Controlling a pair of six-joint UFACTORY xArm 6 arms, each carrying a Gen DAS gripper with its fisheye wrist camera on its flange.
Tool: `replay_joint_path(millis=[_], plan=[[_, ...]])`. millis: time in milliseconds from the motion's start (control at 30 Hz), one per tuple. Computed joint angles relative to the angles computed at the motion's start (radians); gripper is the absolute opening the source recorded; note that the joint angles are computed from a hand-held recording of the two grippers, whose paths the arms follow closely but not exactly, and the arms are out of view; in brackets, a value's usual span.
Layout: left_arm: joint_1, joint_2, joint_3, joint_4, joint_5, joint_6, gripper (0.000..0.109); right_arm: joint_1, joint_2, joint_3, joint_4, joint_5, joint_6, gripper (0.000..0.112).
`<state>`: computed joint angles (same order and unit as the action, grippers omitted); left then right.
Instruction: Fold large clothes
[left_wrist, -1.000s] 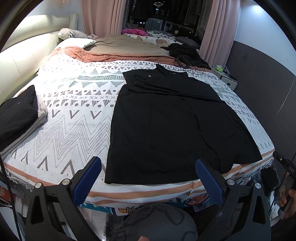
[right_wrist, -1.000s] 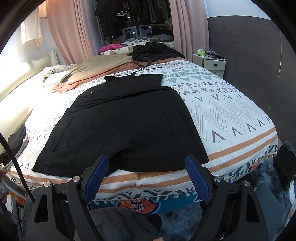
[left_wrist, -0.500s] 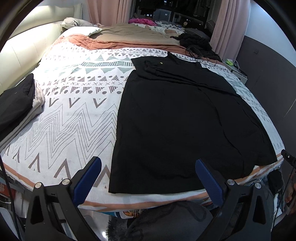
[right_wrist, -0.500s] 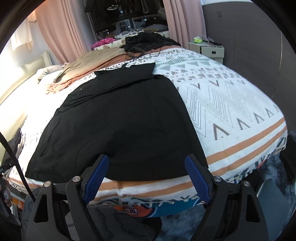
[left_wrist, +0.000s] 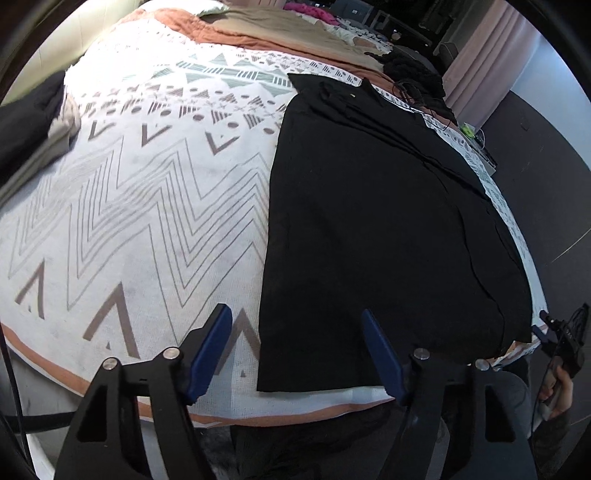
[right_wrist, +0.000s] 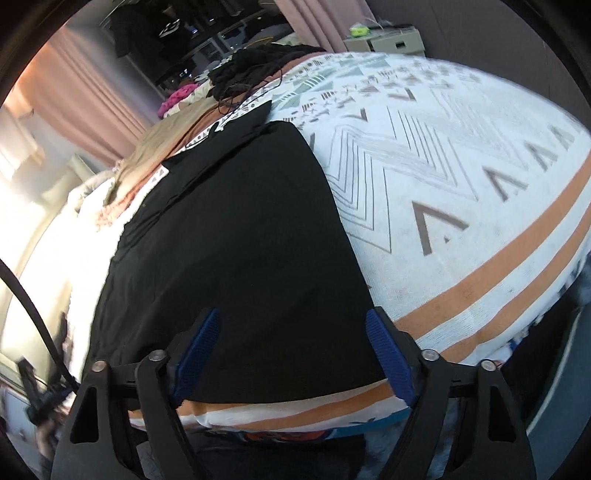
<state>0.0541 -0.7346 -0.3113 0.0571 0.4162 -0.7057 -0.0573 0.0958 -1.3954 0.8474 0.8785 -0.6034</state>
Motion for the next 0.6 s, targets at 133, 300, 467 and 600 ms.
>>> replay_joint_path(millis=[133, 300, 467, 600], plan=[[0.001, -0.013, 0.032, -0.161, -0.018, 0.112, 0.064, -0.032, 0.034, -0.022, 0.067, 0.046, -0.005, 0.071], [0.010, -0.056, 0.063, -0.338, -0.001, 0.209, 0.059, -0.091, 0.068, -0.045, 0.177, 0.153, -0.010, 0.070], [0.022, -0.114, 0.104, -0.672, -0.002, 0.381, 0.058, -0.152, 0.134, -0.076, 0.285, 0.301, -0.003, 0.063], [0.009, -0.066, 0.094, -0.939, -0.050, 0.549, 0.058, -0.170, 0.168, -0.082, 0.338, 0.338, -0.010, 0.063]])
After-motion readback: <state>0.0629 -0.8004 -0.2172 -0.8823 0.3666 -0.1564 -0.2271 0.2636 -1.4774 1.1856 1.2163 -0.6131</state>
